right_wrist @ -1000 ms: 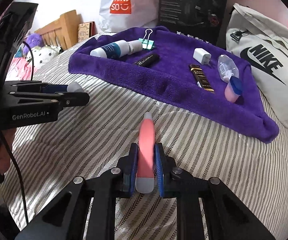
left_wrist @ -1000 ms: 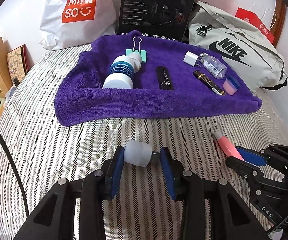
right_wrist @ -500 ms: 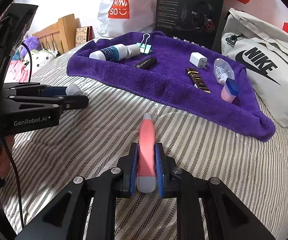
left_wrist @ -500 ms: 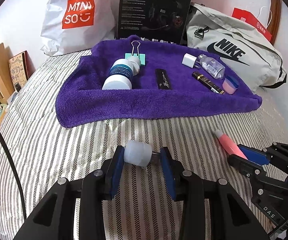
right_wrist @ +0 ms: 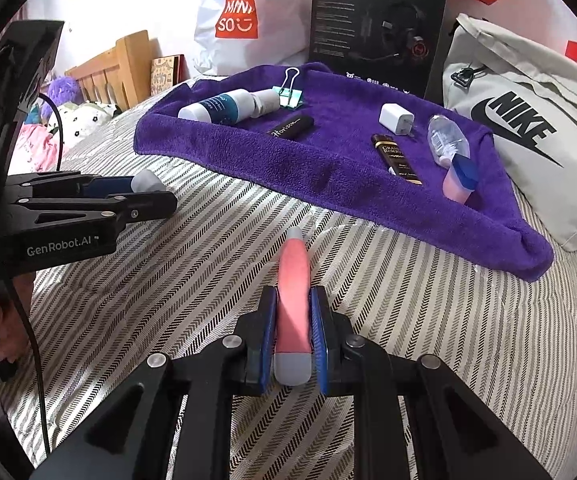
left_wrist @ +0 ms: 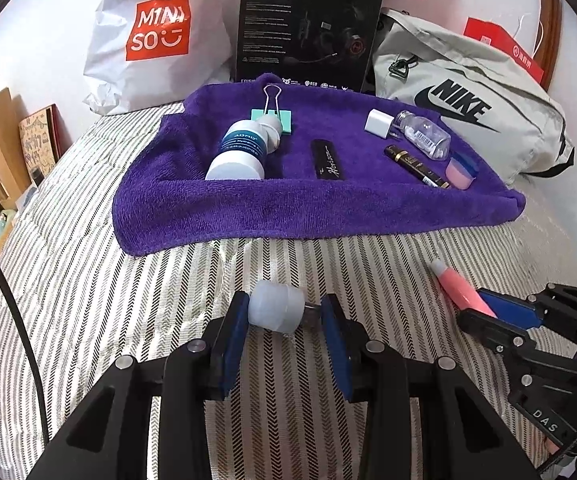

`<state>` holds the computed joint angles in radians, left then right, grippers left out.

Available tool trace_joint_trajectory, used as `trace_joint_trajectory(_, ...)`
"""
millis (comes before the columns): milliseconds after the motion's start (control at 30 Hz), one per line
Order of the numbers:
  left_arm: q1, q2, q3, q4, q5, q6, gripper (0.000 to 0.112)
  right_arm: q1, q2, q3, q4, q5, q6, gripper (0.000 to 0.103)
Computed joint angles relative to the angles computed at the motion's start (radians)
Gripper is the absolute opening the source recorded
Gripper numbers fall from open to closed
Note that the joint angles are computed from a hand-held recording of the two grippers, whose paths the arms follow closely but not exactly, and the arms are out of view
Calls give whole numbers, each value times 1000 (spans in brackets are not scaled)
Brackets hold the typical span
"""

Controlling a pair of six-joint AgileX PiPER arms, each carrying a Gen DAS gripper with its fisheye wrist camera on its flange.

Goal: Organize rigid objects
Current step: 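Place the pink-and-white tube on the towel with the right tool while the left tool places the white cap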

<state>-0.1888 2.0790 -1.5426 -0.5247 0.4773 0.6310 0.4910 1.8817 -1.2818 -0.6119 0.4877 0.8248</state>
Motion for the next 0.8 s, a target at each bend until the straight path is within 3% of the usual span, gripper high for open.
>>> trace_joint_trajectory(233,-26,-7,16,99,-37,-75,36,-5,-2,3,12,-9,-8,18)
trace_joint_trajectory(367,-18,-7,17,49,-27,-36,35,-12,-7,11,31,-24,-19,18)
trace_joint_trajectory(433,-9,-9,15,20,-9,-2,35,-37,-18,18,118,-47,-73,16)
trace_joint_trajectory(500,-16,-19,20,104,-18,-67,35,-65,-29,20,243,-55,-171,16)
trace_joint_trajectory(633,3,-24,6,43,31,-16,35,-50,-60,23,123,22,-94,16)
trace_joint_trajectory(800,9,1,-29,58,66,-24,35,-75,-48,20,201,41,-174,16)
